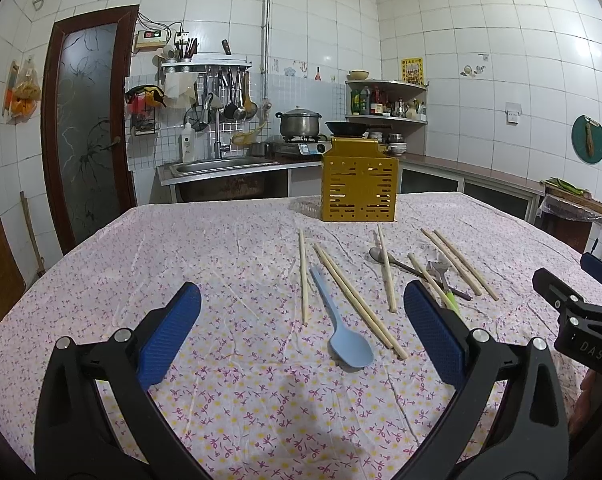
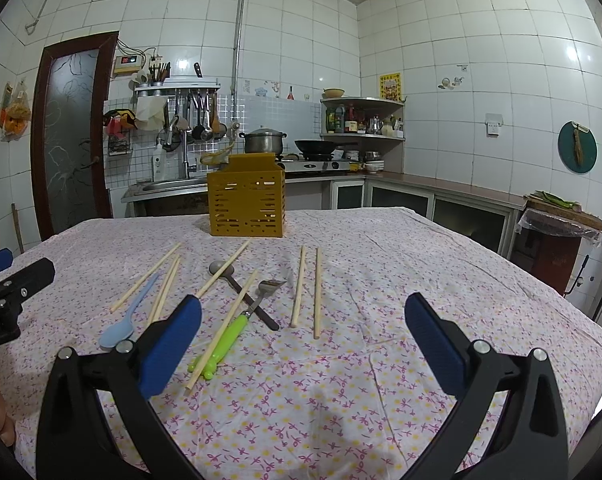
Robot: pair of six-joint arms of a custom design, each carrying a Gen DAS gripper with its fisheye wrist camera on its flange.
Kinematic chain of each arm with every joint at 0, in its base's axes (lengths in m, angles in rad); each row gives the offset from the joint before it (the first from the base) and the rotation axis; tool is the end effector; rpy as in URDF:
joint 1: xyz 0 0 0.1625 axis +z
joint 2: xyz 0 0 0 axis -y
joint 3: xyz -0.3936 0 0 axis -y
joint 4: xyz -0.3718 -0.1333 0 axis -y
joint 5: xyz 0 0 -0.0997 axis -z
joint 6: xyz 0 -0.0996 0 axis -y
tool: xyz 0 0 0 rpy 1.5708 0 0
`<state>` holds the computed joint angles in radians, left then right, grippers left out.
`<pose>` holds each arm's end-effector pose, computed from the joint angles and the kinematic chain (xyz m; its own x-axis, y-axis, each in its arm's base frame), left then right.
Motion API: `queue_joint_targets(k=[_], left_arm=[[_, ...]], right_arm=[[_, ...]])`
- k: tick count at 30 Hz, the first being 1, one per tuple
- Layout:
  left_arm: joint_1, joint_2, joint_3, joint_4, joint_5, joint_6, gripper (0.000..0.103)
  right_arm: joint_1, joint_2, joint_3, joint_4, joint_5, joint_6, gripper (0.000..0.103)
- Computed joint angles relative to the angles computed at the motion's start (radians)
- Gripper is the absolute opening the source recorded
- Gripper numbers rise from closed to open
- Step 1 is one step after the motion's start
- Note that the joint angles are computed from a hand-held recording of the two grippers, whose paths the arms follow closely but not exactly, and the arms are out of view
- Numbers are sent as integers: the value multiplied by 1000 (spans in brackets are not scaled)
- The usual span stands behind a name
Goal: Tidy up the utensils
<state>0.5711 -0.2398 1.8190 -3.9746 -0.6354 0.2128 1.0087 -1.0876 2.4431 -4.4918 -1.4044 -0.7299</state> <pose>-0.2971 -0.4446 -0.0827 -0.6789 0.2533 -0.6891 0.7310 0.3207 -0.6023 -0.0657 -0.3853 0.2470 -0.6895 0.2843 0.6661 -0.6132 0.2604 -0.7458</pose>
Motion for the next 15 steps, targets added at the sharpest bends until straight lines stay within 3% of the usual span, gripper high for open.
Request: queue_joint_targets(k=[7, 15], left_arm=[[4, -5, -1, 19, 0, -11, 98], [16, -29, -5, 127, -6, -61, 98]], right_arm=[[4, -10, -1, 22, -14, 1, 99], [54, -61, -26, 166, -108, -17, 99]])
